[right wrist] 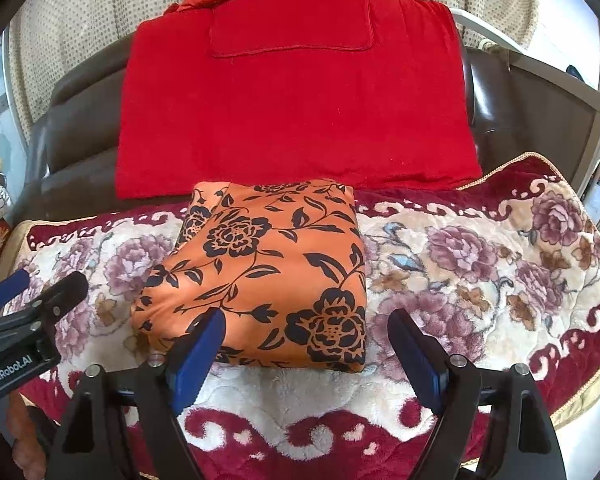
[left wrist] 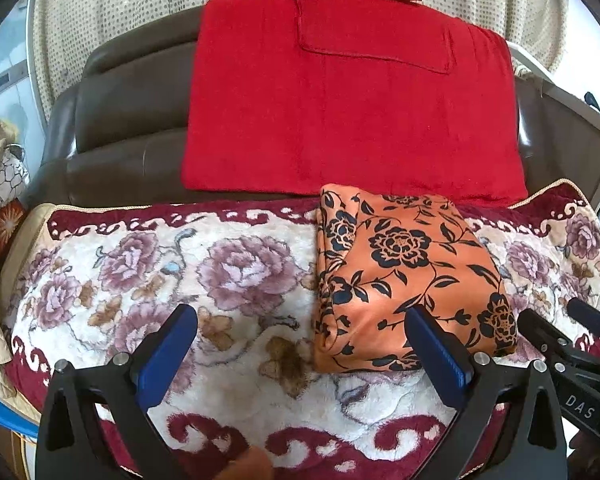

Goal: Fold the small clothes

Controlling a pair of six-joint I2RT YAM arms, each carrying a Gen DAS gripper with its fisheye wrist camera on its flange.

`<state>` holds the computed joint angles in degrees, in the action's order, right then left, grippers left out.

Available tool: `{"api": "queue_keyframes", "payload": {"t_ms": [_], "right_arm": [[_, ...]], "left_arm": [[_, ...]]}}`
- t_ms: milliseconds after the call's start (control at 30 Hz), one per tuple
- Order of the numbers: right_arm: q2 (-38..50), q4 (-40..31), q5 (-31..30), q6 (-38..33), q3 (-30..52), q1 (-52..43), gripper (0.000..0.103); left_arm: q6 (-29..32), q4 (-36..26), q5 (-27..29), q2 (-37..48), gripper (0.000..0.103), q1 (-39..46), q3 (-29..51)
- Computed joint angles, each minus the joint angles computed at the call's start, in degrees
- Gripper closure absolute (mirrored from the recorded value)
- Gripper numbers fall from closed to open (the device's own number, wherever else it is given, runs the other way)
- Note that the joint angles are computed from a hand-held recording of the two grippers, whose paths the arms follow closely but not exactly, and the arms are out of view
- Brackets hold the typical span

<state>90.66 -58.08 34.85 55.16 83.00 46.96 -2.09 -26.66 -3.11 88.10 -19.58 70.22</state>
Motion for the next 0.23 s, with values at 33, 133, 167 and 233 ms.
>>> {"api": "queue_keyframes", "payload": {"t_ms": [33,133,167,233], "right_arm": [[0.2,-0.2,0.1,0.0,0.2,0.0,0.017],[0.2,-0.2,0.1,-0.6,0.3,-0.3,0.017],[0.2,-0.2,0.1,-0.7,0.4,-0.4,0.017],[0.5,-0.3,0.1,-1.2,0.7,-0.6,0.017]], "left_arm": [[0.0,-0.1,-0.4,0.2,0.000,-0.2,0.1],[0.1,1.1,0.5,-0.2,0.000,-0.4,-0.4],[-0.1,2.2,-0.2,-0.7,0.000,-0.8,-1.1],[0.6,2.9,-1.6,-0.5,0.000,-1.6,-0.8]]}}
